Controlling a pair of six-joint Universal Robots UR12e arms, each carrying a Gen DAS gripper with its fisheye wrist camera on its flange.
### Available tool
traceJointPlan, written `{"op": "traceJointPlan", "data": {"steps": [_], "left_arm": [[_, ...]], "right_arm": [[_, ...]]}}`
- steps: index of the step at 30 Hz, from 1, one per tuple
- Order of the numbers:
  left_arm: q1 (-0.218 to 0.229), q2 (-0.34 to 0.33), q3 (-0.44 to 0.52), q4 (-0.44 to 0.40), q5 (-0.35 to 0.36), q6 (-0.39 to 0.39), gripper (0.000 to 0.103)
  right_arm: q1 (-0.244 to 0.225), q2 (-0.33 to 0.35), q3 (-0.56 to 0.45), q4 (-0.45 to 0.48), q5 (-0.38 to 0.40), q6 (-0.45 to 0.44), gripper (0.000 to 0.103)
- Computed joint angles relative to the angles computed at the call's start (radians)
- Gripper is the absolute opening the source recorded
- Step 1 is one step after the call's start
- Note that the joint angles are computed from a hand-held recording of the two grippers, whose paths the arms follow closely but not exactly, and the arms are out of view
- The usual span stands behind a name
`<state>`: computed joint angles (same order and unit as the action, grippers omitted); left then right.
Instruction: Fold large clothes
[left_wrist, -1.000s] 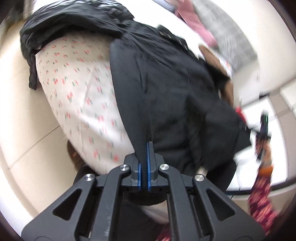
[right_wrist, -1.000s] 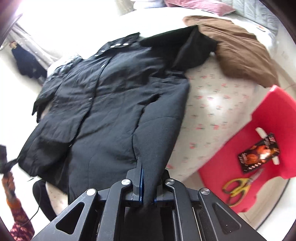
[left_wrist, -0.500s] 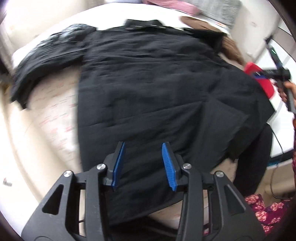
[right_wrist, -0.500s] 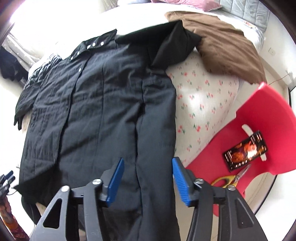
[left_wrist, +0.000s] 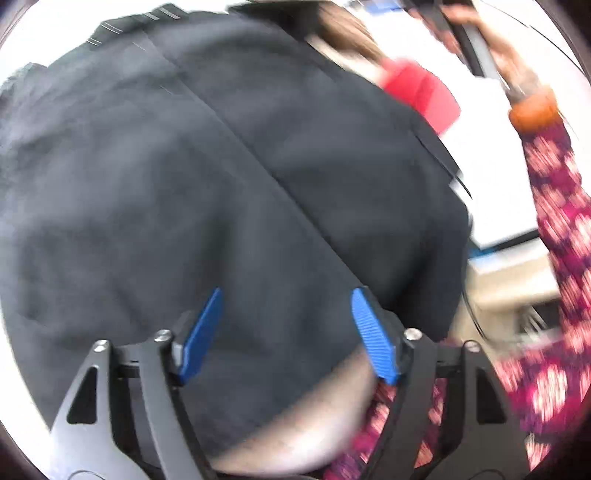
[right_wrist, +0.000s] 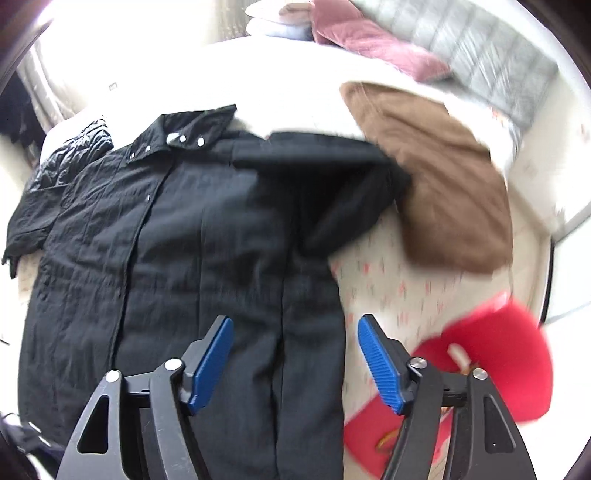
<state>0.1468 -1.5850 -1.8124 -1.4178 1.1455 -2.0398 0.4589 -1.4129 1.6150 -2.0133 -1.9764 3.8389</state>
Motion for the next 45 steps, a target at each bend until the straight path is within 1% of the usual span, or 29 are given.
{"op": "traceJointPlan", "data": {"steps": [2, 3, 5, 7, 8, 10, 12, 13, 15, 17, 19, 21, 23, 27, 28, 30, 32, 33, 34, 35, 37, 38, 39, 40, 41, 42, 43, 44, 45], "left_arm": [[-0.009, -0.030, 0.016, 0.127, 0.011, -0.123, 0.075], [-0.018, -0.053, 0.031, 0.197, 0.024, -0.203, 0.075], [-0.036, -0.084, 0.055, 0.280, 0.045, -0.303, 0.075], [-0.046, -0.121, 0.073, 0.348, 0.056, -0.380, 0.079], [-0.053, -0.142, 0.083, 0.398, 0.067, -0.447, 0.079], [-0.061, -0.178, 0.103, 0.445, 0.093, -0.509, 0.080], [-0.076, -0.212, 0.124, 0.461, 0.114, -0.543, 0.080], [-0.086, -0.229, 0.136, 0.467, 0.122, -0.558, 0.080], [-0.096, -0.250, 0.132, 0.536, 0.139, -0.601, 0.080], [-0.101, -0.257, 0.123, 0.580, 0.131, -0.609, 0.080], [-0.107, -0.263, 0.138, 0.540, 0.124, -0.581, 0.080], [-0.113, -0.272, 0.156, 0.493, 0.100, -0.552, 0.080], [-0.116, -0.273, 0.167, 0.445, 0.081, -0.526, 0.080], [-0.127, -0.272, 0.182, 0.367, 0.068, -0.494, 0.080], [-0.135, -0.271, 0.183, 0.358, 0.076, -0.480, 0.080], [-0.152, -0.266, 0.172, 0.388, 0.099, -0.463, 0.080], [-0.162, -0.261, 0.159, 0.427, 0.097, -0.447, 0.080], [-0.170, -0.261, 0.153, 0.446, 0.087, -0.429, 0.080], [-0.172, -0.262, 0.151, 0.451, 0.081, -0.422, 0.080], [-0.180, -0.268, 0.154, 0.452, 0.075, -0.415, 0.080], [-0.189, -0.279, 0.163, 0.446, 0.080, -0.410, 0.080], [-0.193, -0.286, 0.171, 0.441, 0.091, -0.411, 0.080], [-0.197, -0.299, 0.187, 0.432, 0.109, -0.420, 0.080], [-0.196, -0.304, 0.193, 0.435, 0.116, -0.428, 0.080], [-0.194, -0.314, 0.205, 0.445, 0.128, -0.444, 0.080], [-0.190, -0.328, 0.222, 0.468, 0.145, -0.469, 0.080], [-0.186, -0.337, 0.233, 0.480, 0.153, -0.482, 0.080], [-0.181, -0.349, 0.250, 0.496, 0.164, -0.499, 0.080], [-0.175, -0.370, 0.274, 0.529, 0.188, -0.522, 0.080]], "right_arm": [[-0.009, 0.056, -0.056, 0.009, -0.040, -0.073, 0.075], [-0.009, 0.082, -0.078, 0.017, -0.063, -0.099, 0.076], [-0.010, 0.149, -0.137, 0.046, -0.122, -0.176, 0.076], [-0.012, 0.200, -0.179, 0.068, -0.171, -0.228, 0.076], [-0.016, 0.228, -0.199, 0.073, -0.199, -0.257, 0.076], [-0.024, 0.280, -0.239, 0.105, -0.263, -0.282, 0.076], [-0.038, 0.323, -0.271, 0.131, -0.310, -0.292, 0.073], [-0.044, 0.334, -0.274, 0.123, -0.325, -0.305, 0.068], [-0.062, 0.344, -0.278, 0.120, -0.340, -0.332, 0.017], [-0.073, 0.325, -0.257, 0.062, -0.371, -0.322, 0.009], [-0.082, 0.279, -0.219, -0.026, -0.428, -0.317, 0.007], [-0.086, 0.241, -0.197, -0.039, -0.500, -0.311, 0.006], [-0.094, 0.197, -0.174, -0.032, -0.568, -0.288, 0.005], [-0.125, 0.076, -0.099, 0.020, -0.677, -0.143, 0.005], [-0.135, 0.042, -0.077, 0.057, -0.705, -0.081, 0.005], [-0.156, -0.014, -0.038, 0.138, -0.728, 0.040, 0.005], [-0.185, -0.067, 0.008, 0.213, -0.689, 0.120, 0.005], [-0.208, -0.092, 0.038, 0.287, -0.652, 0.171, 0.005], [-0.227, -0.104, 0.057, 0.349, -0.610, 0.212, 0.005], [-0.257, -0.119, 0.084, 0.412, -0.529, 0.242, 0.007], [-0.307, -0.148, 0.141, 0.426, -0.382, 0.251, 0.015], [-0.319, -0.159, 0.167, 0.416, -0.349, 0.266, 0.023], [-0.325, -0.166, 0.182, 0.415, -0.343, 0.284, 0.033], [-0.325, -0.163, 0.181, 0.454, -0.355, 0.320, 0.039], [-0.323, -0.151, 0.166, 0.535, -0.397, 0.378, 0.049], [-0.327, -0.151, 0.165, 0.578, -0.437, 0.419, 0.058], [-0.332, -0.155, 0.160, 0.578, -0.446, 0.442, 0.060], [-0.337, -0.162, 0.155, 0.537, -0.435, 0.432, 0.060], [-0.341, -0.173, 0.165, 0.454, -0.421, 0.393, 0.061]]}}
